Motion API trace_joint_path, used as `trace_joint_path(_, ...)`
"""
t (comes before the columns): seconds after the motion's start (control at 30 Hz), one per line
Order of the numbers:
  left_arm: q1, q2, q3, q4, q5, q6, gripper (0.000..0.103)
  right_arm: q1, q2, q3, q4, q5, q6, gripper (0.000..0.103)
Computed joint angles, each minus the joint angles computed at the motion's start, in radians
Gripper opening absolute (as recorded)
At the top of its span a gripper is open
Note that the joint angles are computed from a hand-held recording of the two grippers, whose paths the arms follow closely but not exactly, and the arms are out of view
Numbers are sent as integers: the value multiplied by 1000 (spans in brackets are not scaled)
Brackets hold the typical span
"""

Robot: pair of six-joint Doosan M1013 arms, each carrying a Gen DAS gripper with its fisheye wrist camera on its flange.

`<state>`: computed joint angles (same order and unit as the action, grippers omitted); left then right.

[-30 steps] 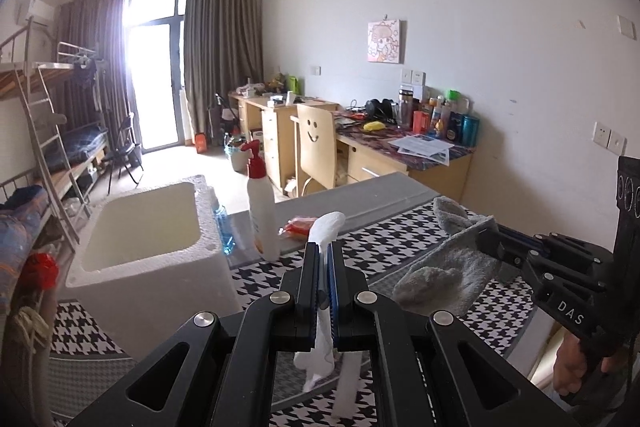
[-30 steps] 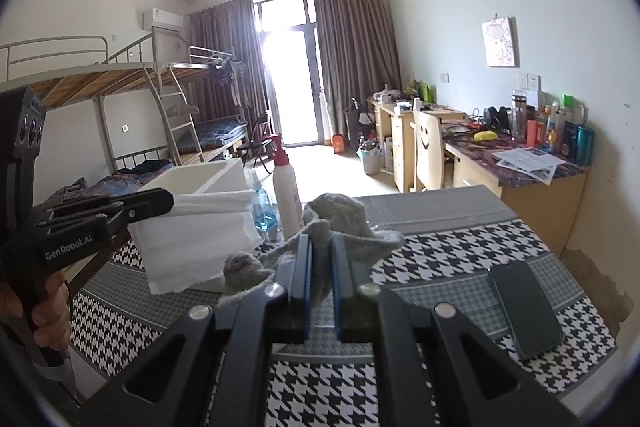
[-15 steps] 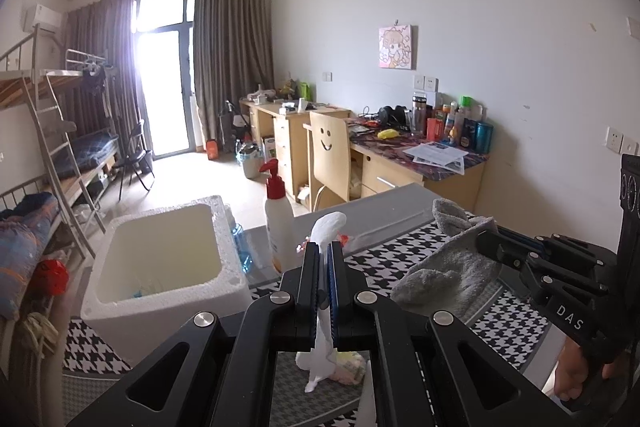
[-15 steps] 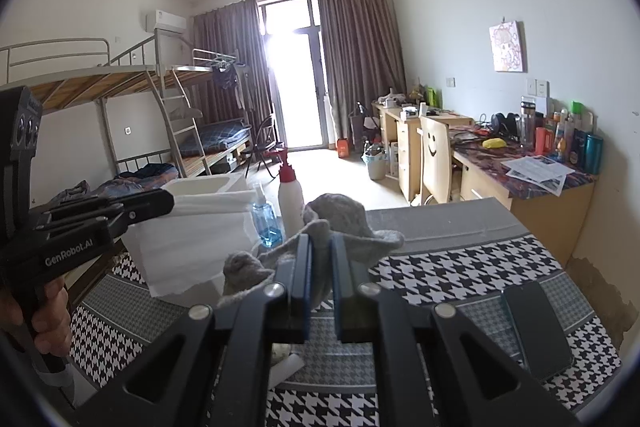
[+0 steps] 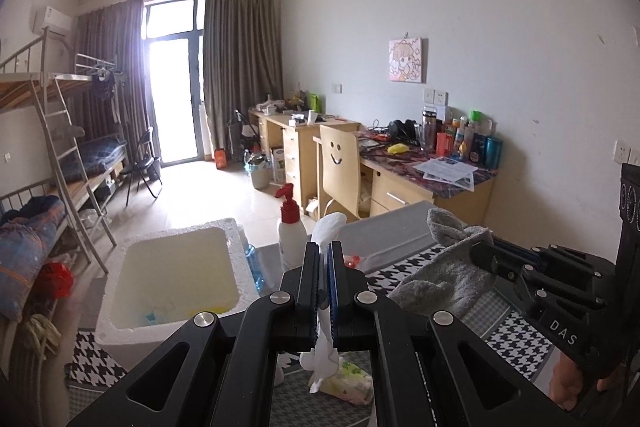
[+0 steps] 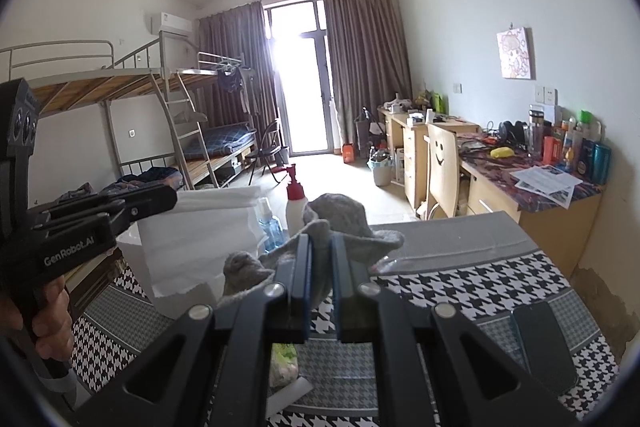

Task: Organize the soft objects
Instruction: 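Lift the white towel and grey sock and carry both toward the foam box, then lower the white towel into the foam box and open the left gripper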

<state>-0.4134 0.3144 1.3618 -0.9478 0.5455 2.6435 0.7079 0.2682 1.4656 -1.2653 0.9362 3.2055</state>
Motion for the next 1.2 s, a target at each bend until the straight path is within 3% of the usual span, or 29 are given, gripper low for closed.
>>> trace_joint_path(0.57,6,11,-38,46,-115,-84,5,-23,34,-70,17,-39,-91,11)
trace_joint_path(1.2,20,51,-101,230,-200,-302,5,-52,84,-168,50,-89,-198,11)
